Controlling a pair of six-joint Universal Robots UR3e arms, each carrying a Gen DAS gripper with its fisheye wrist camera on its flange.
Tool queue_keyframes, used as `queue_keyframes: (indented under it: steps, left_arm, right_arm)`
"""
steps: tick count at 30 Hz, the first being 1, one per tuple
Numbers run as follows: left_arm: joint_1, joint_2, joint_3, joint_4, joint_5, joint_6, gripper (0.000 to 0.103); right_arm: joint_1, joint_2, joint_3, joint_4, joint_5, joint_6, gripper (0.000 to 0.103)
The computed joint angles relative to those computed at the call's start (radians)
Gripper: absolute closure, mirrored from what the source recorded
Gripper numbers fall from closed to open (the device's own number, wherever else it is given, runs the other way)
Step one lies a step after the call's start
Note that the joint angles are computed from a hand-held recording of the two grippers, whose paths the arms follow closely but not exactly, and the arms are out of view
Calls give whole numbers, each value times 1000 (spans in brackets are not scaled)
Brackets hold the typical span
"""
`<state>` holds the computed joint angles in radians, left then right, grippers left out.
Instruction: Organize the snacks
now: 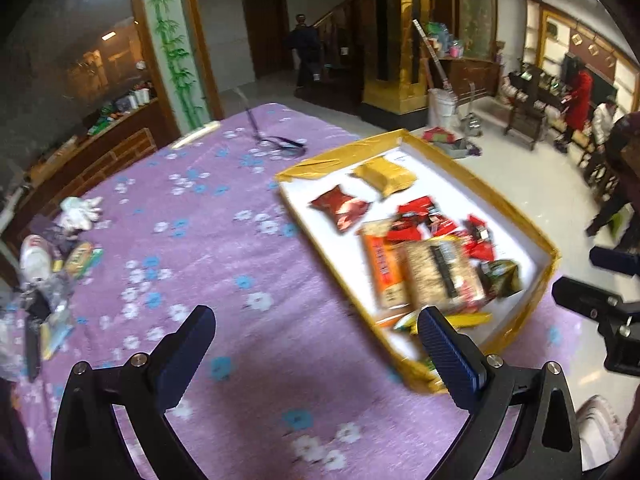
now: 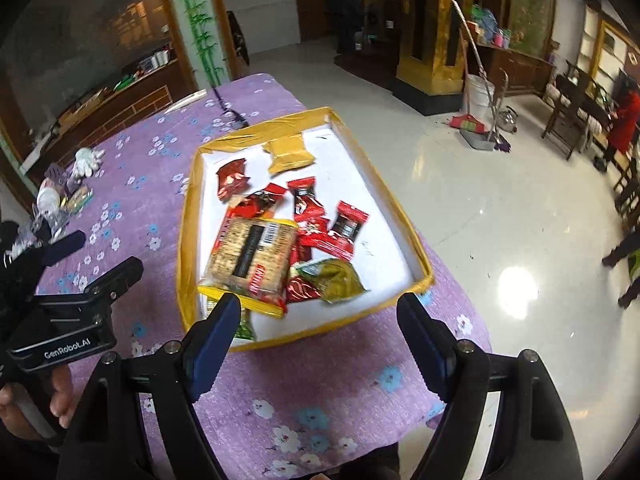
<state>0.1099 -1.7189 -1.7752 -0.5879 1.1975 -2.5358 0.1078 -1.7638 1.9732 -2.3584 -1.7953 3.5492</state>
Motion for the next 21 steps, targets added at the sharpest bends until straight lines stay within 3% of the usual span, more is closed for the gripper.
queue_keyframes:
  steps: [7, 16, 21]
  left_arm:
    - [14, 69, -70, 67, 71, 33, 1]
    - [-39, 42, -6, 8, 178, -50, 1]
    - [-86, 30, -27, 83, 260, -88, 1]
  right_arm:
    - [6, 49, -13, -77, 47, -68, 22]
    - [-10, 5, 91, -256, 26, -116, 22]
    - [-50, -45, 151, -250, 73, -131, 22]
